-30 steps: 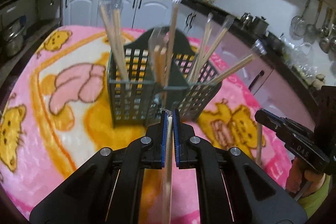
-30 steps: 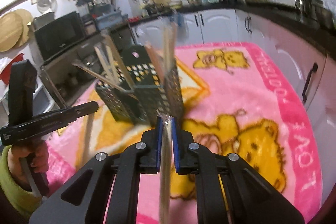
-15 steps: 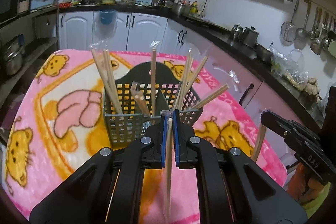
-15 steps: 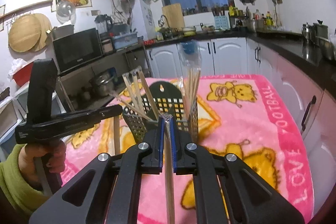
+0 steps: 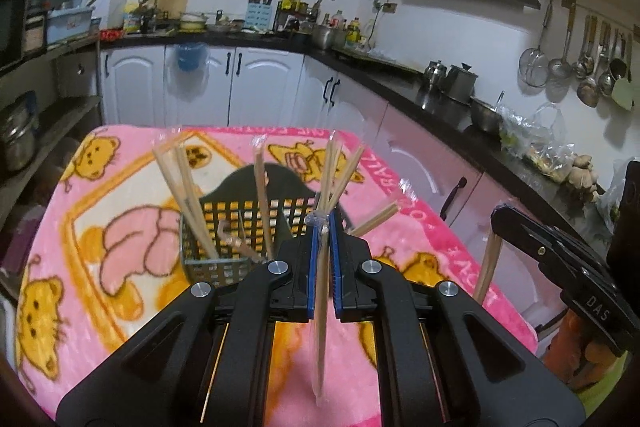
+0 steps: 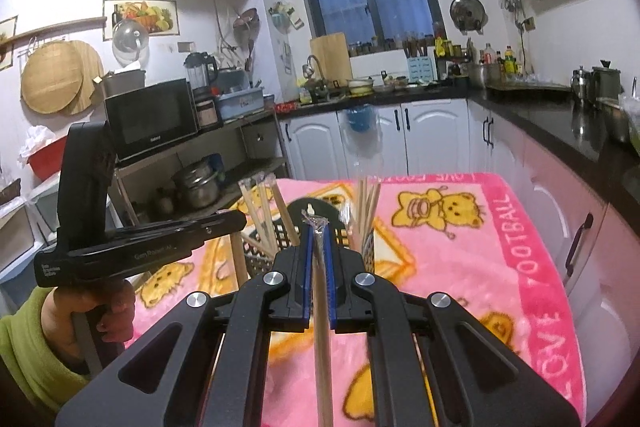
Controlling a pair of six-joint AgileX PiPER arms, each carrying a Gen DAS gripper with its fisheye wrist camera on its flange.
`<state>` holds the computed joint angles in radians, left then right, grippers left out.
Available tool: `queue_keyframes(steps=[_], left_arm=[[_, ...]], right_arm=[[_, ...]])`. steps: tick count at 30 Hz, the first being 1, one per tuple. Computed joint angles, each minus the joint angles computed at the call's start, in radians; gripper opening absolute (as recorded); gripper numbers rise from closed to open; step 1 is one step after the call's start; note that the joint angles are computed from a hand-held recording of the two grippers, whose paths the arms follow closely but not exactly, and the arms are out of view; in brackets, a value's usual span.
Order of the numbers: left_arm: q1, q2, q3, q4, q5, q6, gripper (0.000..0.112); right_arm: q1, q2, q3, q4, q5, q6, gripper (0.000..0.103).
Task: Organize utensils
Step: 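Lower the held chopstick into the caddy with the left tool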
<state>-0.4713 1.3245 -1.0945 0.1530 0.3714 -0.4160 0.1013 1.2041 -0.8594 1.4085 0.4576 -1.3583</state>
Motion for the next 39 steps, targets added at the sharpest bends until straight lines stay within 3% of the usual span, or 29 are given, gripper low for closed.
queue_keyframes(steps=[13, 27, 33, 39], left_arm=[[0.015, 0.01, -0.176, -0.001, 0.066, 0.067, 0.003], [0.137, 0.088, -0.439, -0.076, 0.119, 0.157, 0.003], [0.171, 0.153, -0.516, -0.031, 0.147, 0.118, 0.003], [0.196, 0.206, -0.537, 0.03, 0.139, 0.081, 0.003]], right_arm=[[0.037, 0.026, -0.102, 0.076, -0.03, -0.044, 0.006], [0.107, 0.192, -0.342, 0.13, -0.121, -0.07, 0.006], [0.133, 0.276, -0.437, 0.168, -0.172, -0.101, 0.006], [0.165, 0.34, -0.491, 0.3, -0.218, -0.238, 0.006]])
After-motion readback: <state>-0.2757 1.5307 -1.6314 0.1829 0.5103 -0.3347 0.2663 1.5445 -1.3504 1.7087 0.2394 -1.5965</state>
